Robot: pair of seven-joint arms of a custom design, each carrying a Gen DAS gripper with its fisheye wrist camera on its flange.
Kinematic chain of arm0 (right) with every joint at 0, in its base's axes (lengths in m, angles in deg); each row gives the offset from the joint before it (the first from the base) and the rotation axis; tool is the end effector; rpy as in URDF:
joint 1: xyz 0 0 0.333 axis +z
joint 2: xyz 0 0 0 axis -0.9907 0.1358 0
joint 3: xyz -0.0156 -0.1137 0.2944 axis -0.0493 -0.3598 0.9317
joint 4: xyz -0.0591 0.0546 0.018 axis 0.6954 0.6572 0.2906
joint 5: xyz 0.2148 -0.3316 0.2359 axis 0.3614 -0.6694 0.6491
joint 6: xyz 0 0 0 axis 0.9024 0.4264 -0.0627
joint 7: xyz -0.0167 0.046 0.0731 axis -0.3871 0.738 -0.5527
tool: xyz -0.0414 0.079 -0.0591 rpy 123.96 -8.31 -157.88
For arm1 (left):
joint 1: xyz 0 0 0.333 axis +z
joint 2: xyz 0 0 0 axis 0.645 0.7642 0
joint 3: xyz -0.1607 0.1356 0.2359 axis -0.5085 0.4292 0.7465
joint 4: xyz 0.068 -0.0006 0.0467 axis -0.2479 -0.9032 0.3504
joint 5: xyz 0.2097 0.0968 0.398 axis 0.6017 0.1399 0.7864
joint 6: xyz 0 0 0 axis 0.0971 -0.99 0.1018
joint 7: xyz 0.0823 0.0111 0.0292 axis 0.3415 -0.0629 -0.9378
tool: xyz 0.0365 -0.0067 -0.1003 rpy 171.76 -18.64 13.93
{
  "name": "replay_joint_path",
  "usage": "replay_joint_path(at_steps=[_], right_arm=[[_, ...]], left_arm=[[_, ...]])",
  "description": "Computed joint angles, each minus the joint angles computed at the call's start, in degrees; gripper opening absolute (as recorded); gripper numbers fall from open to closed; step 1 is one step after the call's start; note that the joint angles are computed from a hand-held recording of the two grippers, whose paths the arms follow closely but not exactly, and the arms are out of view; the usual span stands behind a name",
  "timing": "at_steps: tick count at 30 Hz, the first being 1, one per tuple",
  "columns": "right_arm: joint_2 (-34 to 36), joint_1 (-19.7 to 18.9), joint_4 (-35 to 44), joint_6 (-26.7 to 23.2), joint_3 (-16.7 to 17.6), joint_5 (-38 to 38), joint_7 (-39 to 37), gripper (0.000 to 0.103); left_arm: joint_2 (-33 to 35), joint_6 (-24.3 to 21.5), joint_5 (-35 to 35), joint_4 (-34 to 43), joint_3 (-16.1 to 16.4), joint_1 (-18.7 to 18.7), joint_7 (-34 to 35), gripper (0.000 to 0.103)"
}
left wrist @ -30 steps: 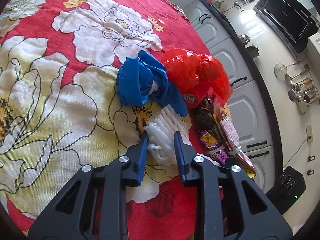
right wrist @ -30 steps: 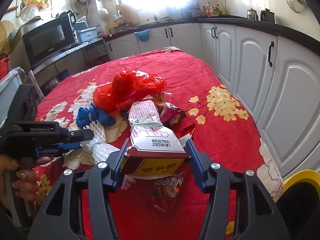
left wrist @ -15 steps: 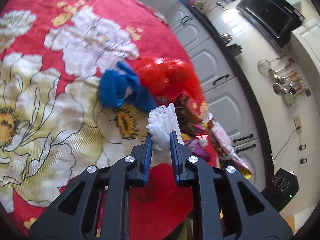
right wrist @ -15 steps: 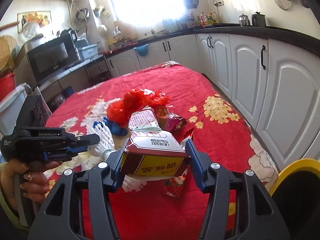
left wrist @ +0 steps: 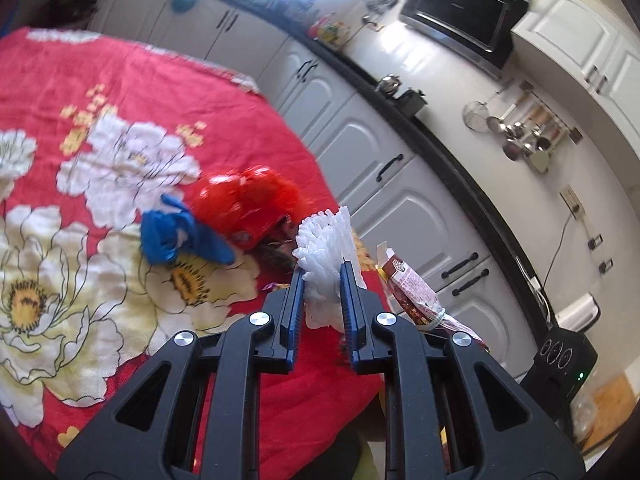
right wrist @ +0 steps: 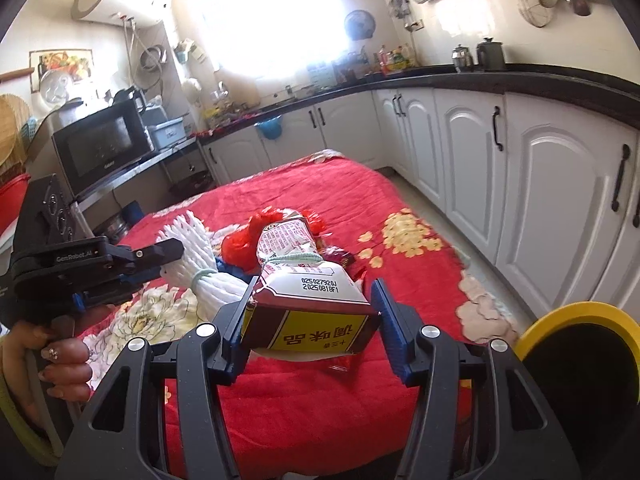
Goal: Collect trash
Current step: 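Carry the white strips and printed box over the trash bin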
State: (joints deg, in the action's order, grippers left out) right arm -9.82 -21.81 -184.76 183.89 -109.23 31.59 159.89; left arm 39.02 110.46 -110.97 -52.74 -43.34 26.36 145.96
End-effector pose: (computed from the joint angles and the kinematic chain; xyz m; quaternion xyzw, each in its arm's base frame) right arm 0.5077 0.0238 0.4231 -0.6266 0.5870 -0.2134 0.4661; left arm 0.5774 -0.2050 0.4390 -0.6306 0.5961 -0.4957 0.0357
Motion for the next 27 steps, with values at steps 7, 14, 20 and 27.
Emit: replay_joint_path(at_steps=[7, 14, 20, 27], right_arm=[[-1.5, -9.0, -3.3, 1.5, 6.4, -0.7, 2.8, 0.052], [-2.9, -15.1, -5.4, 1.9, 9.5, -2.9, 5.6, 0.052], [-4.2, -20.8, -7.6, 2.2, 12.9, -4.1, 7.1, 0.052], [-6.2, -27.0, -10.2, 2.2, 15.8, -5.1, 8.1, 0.052]], left_arm=[[-0.8, 1.9, -4.2, 0.7, -1.0, -1.5, 8.0, 0.012], [-0.9, 2.7, -5.3, 1.2, -1.7, -2.7, 11.8, 0.012], [-0.4, 3.4, -5.4, 2.0, -2.4, -3.8, 14.1, 0.012], [0.4, 4.1, -5.2, 2.9, -3.2, -5.0, 16.0, 0.012]])
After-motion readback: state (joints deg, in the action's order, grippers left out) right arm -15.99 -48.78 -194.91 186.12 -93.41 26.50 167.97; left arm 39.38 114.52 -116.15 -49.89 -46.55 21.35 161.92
